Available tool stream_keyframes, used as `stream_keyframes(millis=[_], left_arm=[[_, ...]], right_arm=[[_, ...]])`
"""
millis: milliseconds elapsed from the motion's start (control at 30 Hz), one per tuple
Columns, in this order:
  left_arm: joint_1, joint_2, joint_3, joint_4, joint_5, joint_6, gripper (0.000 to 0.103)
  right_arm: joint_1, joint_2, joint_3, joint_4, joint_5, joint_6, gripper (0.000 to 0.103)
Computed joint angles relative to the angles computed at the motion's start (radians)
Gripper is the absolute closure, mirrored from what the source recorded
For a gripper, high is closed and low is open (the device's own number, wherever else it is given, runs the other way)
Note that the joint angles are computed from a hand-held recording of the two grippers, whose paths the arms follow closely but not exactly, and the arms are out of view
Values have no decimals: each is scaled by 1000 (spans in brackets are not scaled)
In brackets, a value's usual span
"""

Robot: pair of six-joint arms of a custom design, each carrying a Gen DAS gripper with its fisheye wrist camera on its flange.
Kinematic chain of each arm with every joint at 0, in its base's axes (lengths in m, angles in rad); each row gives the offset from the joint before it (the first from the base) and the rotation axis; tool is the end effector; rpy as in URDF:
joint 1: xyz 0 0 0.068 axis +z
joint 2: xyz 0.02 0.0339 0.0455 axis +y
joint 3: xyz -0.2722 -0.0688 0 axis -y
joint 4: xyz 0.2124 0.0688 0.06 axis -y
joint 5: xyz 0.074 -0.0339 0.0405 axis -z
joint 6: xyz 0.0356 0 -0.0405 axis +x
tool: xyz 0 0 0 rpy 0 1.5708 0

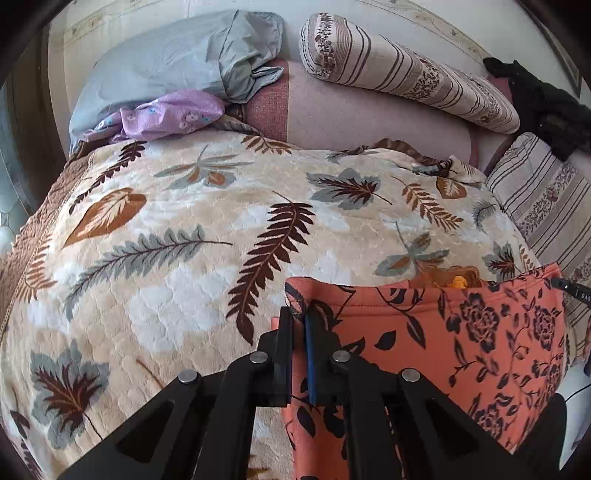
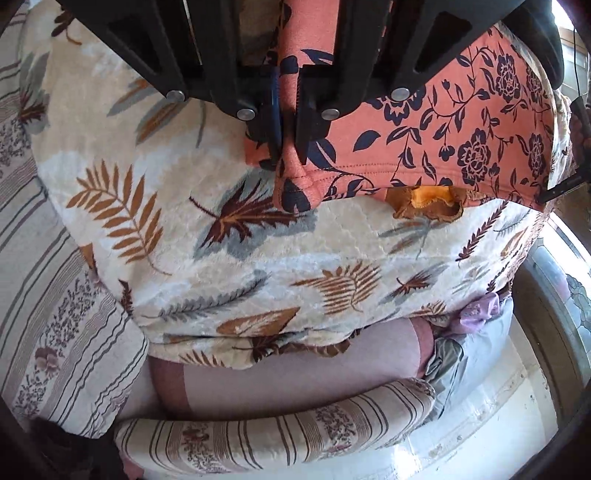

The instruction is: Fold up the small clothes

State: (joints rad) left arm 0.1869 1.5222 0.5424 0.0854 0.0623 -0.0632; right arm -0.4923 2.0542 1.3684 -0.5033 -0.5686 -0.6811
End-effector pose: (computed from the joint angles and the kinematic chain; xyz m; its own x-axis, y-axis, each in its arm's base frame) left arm 0.2397 0.0431 0.1570 -0.7554 -0.2070 -0.6217 -0.1953 0.9768 -0.0880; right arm 0.3507 -0.1663 0.1699 -0.7748 -0.1865 -0.6040 -0.3428 0.9267 0.1537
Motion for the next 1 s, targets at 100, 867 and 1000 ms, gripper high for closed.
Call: stream_keyframes(millis=[100,867,1000], left_arm=[[19,214,42,80,-9,-17,97],[-159,-477,-307,-181,19,-166,48],[-337,-178,-438,70,-131,-276,48]], right_arm=[[17,111,52,27,27,63,97],[-166,104,-6,-710,-281,-357,27],[-188,237,-50,-536,-233,-200,29]])
